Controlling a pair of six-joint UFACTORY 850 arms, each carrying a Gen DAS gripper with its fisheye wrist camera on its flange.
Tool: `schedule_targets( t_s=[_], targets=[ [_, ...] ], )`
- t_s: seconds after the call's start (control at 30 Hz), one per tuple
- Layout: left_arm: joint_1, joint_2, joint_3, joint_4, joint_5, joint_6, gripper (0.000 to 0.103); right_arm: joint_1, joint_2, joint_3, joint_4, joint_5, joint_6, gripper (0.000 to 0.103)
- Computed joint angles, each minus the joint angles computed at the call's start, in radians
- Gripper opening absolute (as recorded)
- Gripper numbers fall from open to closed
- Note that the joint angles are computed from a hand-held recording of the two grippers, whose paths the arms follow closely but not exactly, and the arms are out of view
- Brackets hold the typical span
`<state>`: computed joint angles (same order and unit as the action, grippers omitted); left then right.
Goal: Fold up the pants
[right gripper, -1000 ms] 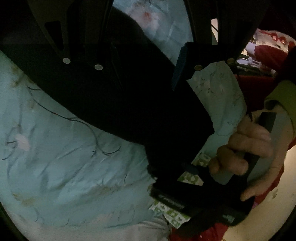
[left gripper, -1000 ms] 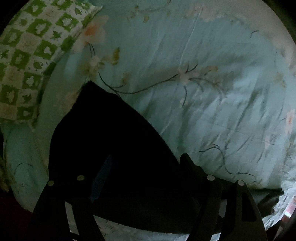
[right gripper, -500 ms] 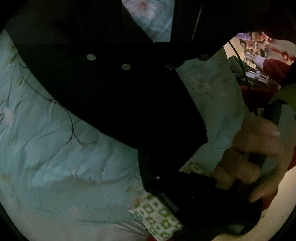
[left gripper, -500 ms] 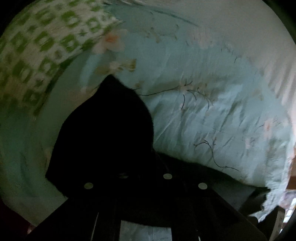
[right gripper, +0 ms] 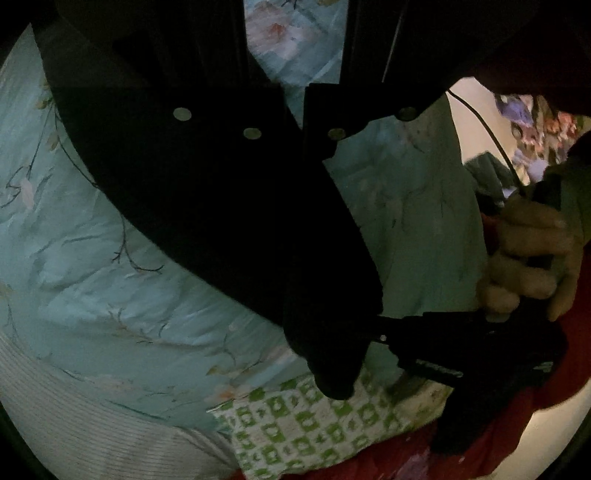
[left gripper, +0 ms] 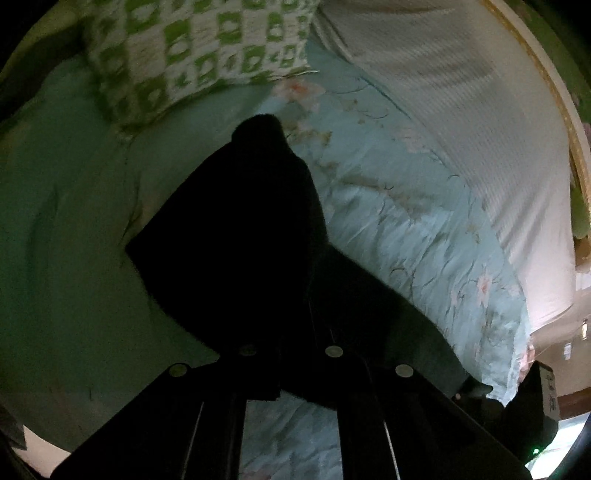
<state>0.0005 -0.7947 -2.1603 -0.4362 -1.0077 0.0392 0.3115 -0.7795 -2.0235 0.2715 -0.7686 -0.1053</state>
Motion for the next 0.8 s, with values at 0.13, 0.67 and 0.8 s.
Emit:
schedule_targets(
  t_s=[0.13,0.67,0.8],
  targets=[
    [0.019,0.021,0.073,-0.027,0.022,0.024,0.005,0.006,-0.02,-0.017,-0.021,-0.031,0.006,0.007],
    [0.037,-0.002,0.089,0.018,-0.008,0.021,0.01,0.011,-0.087,-0.094,-0.023,-0.12,0.073,0.012],
    [0.043,0.003,0.079,0.028,-0.01,0.026,0.026,0.004,-0.083,-0.09,0.005,-0.119,0.097,0.021]
  ],
)
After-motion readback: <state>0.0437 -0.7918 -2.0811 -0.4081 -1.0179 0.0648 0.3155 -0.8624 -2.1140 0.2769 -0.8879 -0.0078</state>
